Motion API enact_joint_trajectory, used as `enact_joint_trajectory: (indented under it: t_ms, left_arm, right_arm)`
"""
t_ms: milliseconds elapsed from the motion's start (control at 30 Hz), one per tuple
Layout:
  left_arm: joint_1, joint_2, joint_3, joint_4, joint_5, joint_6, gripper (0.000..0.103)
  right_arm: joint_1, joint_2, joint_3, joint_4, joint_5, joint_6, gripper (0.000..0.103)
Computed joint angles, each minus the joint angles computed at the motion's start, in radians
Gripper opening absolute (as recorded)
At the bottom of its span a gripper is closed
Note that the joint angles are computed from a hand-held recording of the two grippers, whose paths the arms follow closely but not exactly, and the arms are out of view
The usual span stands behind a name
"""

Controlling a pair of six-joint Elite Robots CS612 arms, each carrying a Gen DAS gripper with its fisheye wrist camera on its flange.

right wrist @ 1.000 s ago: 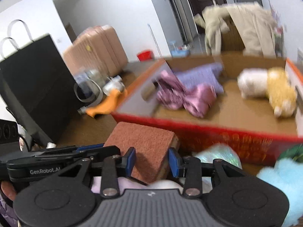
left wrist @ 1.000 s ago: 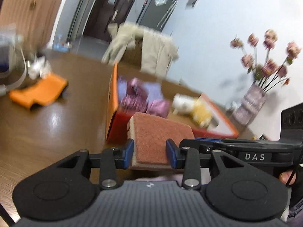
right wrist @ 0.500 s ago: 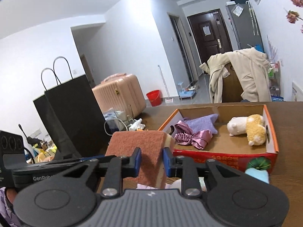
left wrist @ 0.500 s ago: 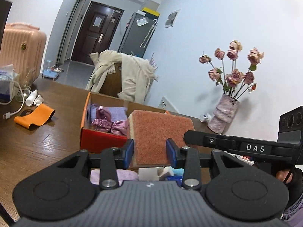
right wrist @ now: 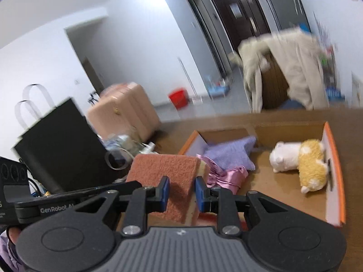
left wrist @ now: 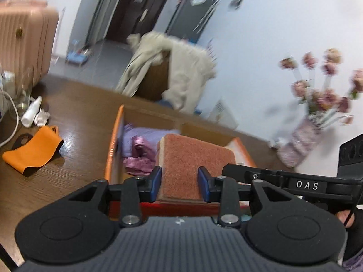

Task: Organize soft objects
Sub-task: 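Carry the brown sponge pad over the box and lower it inside, then grasp the white foam roll on the table with the left tool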

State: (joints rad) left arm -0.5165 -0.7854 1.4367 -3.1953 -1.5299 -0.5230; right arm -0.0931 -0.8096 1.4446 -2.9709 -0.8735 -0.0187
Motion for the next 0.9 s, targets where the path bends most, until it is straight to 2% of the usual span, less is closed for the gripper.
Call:
enact_joint_trajectory:
  t_ms: [100,200,300,400,467,533,600,700,800,900]
  left_arm:
    - [0.011,0.046,-0.078,0.124,0.007,-0.008,0.035]
    - [0.009,0.066,-0.090,0.148,0.034,0.018,0.036]
    - [0.014,0.086,-0.105,0.171,0.038,0.009,0.036]
    - [0.008,0.093,-0.107,0.165,0.081,0.043,0.038]
    - [0.009,0.093,-0.106,0.158,0.077,0.038,0.045]
    - [0.003,0.086,-0.096,0.146,0.102,0.043,0.047]
    - [-0.002,0.078,-0.075,0.103,0.124,0.056,0.054]
    - [-0.004,0.064,-0.058,0.082,0.141,0.049,0.058]
    - [-0.007,0.047,-0.042,0.078,0.162,0.048,0.058]
    - [-0.020,0.019,-0.008,0.045,0.206,0.060,0.058]
  right_arm:
    - [0.013,0.064,-0.108,0.153,-0.030,0.020,0.024]
    - [0.020,0.102,-0.149,0.229,-0.039,0.026,0.024]
    - [0.026,0.131,-0.182,0.276,-0.046,0.022,0.024]
    - [0.033,0.156,-0.210,0.309,-0.048,0.020,0.026]
    - [0.035,0.164,-0.220,0.309,-0.043,0.029,0.027]
    - [0.037,0.168,-0.226,0.317,-0.043,0.023,0.033]
    - [0.034,0.163,-0.226,0.362,-0.026,-0.007,0.034]
    - [0.027,0.159,-0.210,0.327,0.010,-0.004,0.034]
    - [0.024,0.140,-0.184,0.271,-0.022,0.014,0.036]
    - [0.012,0.107,-0.141,0.198,-0.007,0.030,0.036]
